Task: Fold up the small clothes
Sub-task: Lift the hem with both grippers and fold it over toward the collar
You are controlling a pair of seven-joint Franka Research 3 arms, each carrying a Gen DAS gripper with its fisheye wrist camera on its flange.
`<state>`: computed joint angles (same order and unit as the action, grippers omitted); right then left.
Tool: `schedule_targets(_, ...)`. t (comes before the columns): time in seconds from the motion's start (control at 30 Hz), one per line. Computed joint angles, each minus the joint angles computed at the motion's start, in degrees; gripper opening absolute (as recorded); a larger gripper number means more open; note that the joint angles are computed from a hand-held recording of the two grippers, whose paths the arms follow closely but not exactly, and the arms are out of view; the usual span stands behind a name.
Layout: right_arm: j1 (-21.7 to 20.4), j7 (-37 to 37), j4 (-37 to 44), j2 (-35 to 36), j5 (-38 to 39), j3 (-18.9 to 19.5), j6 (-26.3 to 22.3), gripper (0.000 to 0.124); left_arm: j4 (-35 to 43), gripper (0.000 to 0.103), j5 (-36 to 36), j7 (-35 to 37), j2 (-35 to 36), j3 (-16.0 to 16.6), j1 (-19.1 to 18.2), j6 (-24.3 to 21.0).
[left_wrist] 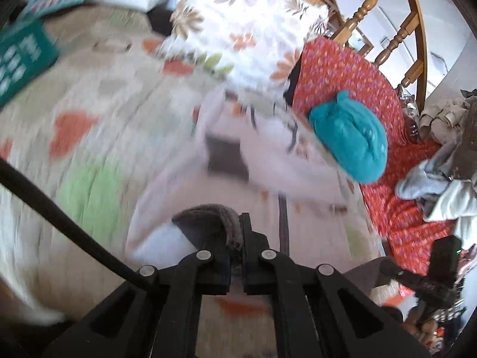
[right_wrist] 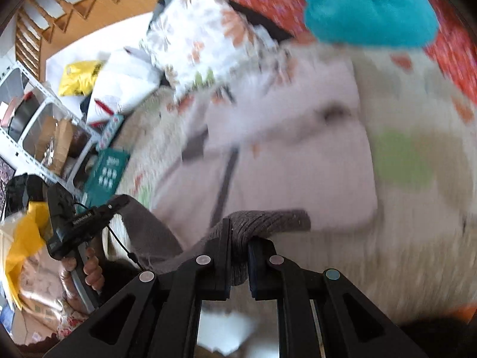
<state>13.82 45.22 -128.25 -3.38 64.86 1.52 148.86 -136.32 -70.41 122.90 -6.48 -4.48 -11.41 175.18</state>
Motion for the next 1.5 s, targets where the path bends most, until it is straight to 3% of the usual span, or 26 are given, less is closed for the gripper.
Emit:
schedule_targets(0.13, -0.7, 2.1, 10.4, 7.8, -0.5, 0.5, 2.7, 0.01, 10.3, 0.004, 10.2, -8.1, 10.0, -0.7, 3.6, 0.1)
schedule_targets(0.33, -2.5, 13.8, 26.1, 21.4, -9.4, 2.2, 5.5, 0.01, 26.7, 0.004, 23.6, -21.8, 24.5, 0.0, 6.2, -4.1)
schedule_targets(0.5, -3.3, 24.9, 39.6, 33.1, -19.9, 1.5, 3.1, 0.01, 38.7, 0.004, 35.0, -32.1, 34.0, 3.1, 5.0, -5.9)
schedule_targets(0.6, -4.3, 30.0, 47.3, 39.3, -24.6, 1.5, 0.1, 0.01, 45.3, 0.004, 38.6, -35.5, 39.2, 2.8, 6.0, -7.7)
schedule_targets(0.73, -6.4, 34.8, 58.7, 47.5, -29.2, 3.0, -4.5, 0.011, 52.7, 0.005, 46.8, -43.0, 44.8, 7.0, 3.3, -11.2)
schedule_targets(0.8, -7.8, 36.4, 64.3, 51.4, -30.2, 4.5, -6.5, 0.013, 54.9, 0.019, 49.7, -47.0, 46.5, 8.6, 2.5, -13.3)
schedule_targets(0.87, -9.5, 37.9, 68.8, 54.6, -30.1, 6.1, -8.5, 0.015, 54.7, 0.052, 50.2, -48.3, 46.4, 7.4, 3.8, -12.8)
schedule_targets(0.97, -11.0, 38.5, 70.2, 55.8, -29.5, 7.6, -9.0, 0.018, 52.4, 0.059, 52.8, -50.8, 44.7, 7.4, 4.1, -11.1)
schedule_targets(1.03, -12.0, 37.1, 68.4, 54.6, -28.2, 8.9, -8.1, 0.027, 51.1, 0.064, 54.7, -52.3, 43.6, 7.4, 4.3, -10.7)
schedule_targets(1.1, -11.8, 36.1, 64.3, 51.9, -27.5, 8.8, -4.2, 0.064, 48.9, 0.066, 56.2, -54.1, 42.2, 7.2, 4.5, -9.9)
schedule_targets(1.17, -10.8, 36.1, 59.3, 48.8, -27.5, 7.5, 2.3, 0.077, 47.3, 0.066, 57.5, -54.7, 41.1, 6.0, 5.4, -10.0)
schedule_targets(1.37, -11.4, 31.7, 51.8, 43.4, -26.5, 9.2, 9.1, 0.071, 40.5, 0.066, 64.3, -54.9, 36.6, 3.3, 6.3, -8.0)
schedule_targets(1.43, -11.7, 27.6, 51.7, 43.5, -26.3, 11.0, 7.6, 0.06, 40.2, 0.067, 68.5, -55.1, 36.4, 3.7, 5.2, -8.7)
schedule_targets(1.5, -11.6, 24.3, 54.0, 45.5, -26.1, 12.4, 3.1, 0.058, 41.8, 0.068, 72.7, -55.4, 37.6, 4.1, 4.2, -10.9)
